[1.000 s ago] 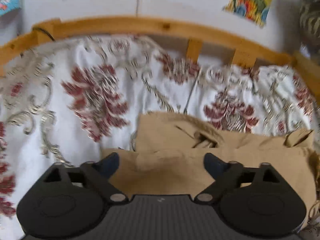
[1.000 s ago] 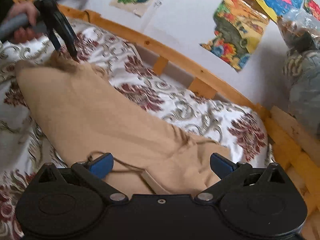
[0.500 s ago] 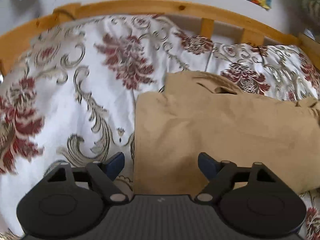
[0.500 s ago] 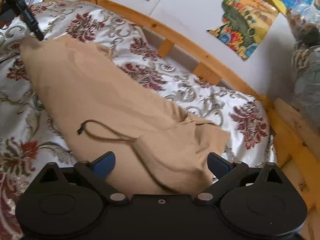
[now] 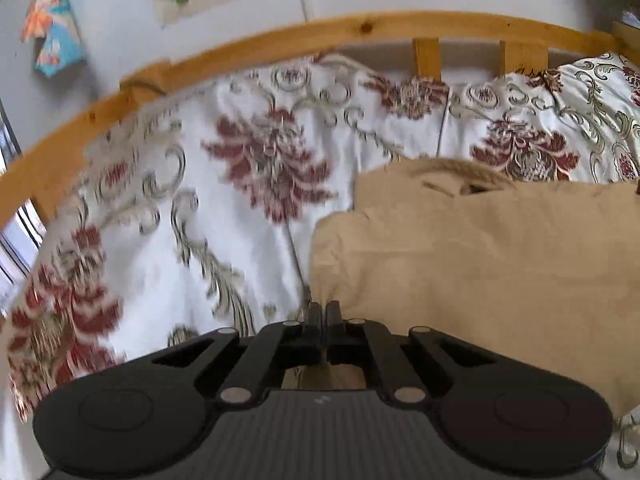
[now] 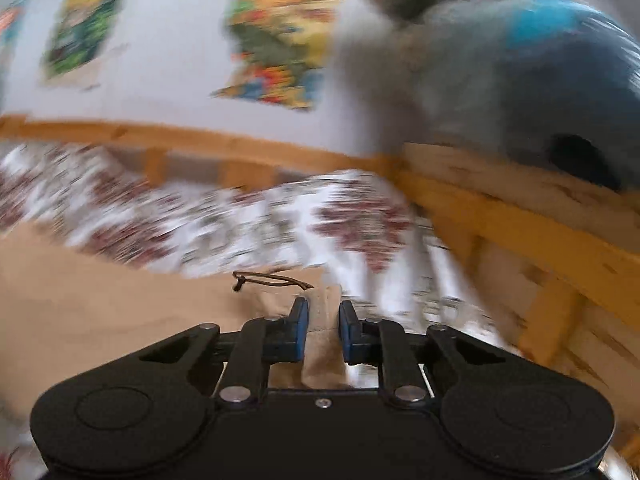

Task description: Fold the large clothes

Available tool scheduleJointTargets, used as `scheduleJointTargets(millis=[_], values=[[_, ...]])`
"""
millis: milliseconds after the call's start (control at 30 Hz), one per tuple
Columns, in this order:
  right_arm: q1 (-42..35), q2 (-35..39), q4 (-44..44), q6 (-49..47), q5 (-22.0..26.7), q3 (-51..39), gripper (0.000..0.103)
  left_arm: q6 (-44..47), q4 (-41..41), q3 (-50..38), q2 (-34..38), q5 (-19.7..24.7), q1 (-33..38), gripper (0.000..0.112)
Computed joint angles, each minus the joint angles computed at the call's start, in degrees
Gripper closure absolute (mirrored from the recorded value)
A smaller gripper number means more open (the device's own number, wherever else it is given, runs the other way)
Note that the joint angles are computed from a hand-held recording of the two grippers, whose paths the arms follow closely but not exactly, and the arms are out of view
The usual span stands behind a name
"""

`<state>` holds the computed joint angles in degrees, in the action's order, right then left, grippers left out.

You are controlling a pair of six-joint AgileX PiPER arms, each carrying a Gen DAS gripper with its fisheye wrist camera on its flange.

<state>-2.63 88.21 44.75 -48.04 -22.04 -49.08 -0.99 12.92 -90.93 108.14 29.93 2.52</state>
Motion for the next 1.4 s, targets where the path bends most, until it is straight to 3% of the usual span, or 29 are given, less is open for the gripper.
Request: scheduleJointTargets(millis=[133, 200, 267, 367, 400, 467, 567, 700, 833, 967, 1033, 1100, 1200, 1400], values=[[-1.7, 4.0, 4.5, -3.5, -2.2, -1.7, 0.085, -2.5, 5.6, -1.8, 3.0, 0.3, -1.5, 0.111], [-0.4, 6.4, 12.0, -10.8, -5.3, -2.8, 0.083, -2.3, 5.6, -2.3, 4.6, 2.2, -1.7, 0.108], [-0.6, 7.4, 13.1, -10.1, -5.0, -2.9, 0.058, -3.2, 5.2, -1.2, 4.6, 2.4, -1.6, 0.103], [0.1, 6.3, 7.6, -2.0, -7.9, -0.1, 0.042, -9.2, 10.7, 2.8, 2.0, 0.6, -2.7, 0.084], [1.2, 5.9, 7.4, -1.1, -10.1, 0.7, 0.039, -8.9, 11.2, 3.7, 1.0, 0.3, -2.9, 0.066], [3.5, 4.9, 2.0, 5.3, -14.7, 3.1, 0.02, -6.1, 7.6, 6.7, -2.1, -3.2, -2.7, 0.04], [7.3, 3.0, -2.2, 10.4, -13.9, 4.7, 0.014, -10.9, 11.0, 11.8, -6.1, -10.7, -4.2, 0.029], [11.3, 6.0, -7.5, 14.6, -8.0, 0.9, 0.005, -4.2, 0.2, 10.4, -5.0, -14.4, -7.2, 0.015], [15.4, 13.1, 6.5, -5.5, -3.0, -11.6, 0.001, -1.7, -5.1, 4.0, 1.4, -13.1, -10.6, 0.013], [14.6, 20.5, 28.2, -28.4, 2.2, -24.3, 0.001, -8.9, 4.1, -3.6, 9.9, -12.1, -12.2, 0.013], [14.4, 23.9, 36.9, -37.3, 2.9, -27.2, 0.001, -4.2, -2.2, -6.1, 12.8, -10.8, -11.0, 0.01], [14.1, 26.5, 37.4, -37.0, 3.9, -27.1, 0.001, 4.0, -13.7, -4.9, 13.8, -12.1, -9.1, 0.009], [13.8, 28.1, 25.8, -24.2, 4.3, -25.4, 0.001, 17.9, -28.5, -1.4, 14.1, -16.2, -7.2, 0.009], [12.3, 28.0, 22.9, -20.9, 7.6, -25.5, 0.001, 18.6, -29.0, -0.9, 13.2, -15.3, -7.0, 0.01]])
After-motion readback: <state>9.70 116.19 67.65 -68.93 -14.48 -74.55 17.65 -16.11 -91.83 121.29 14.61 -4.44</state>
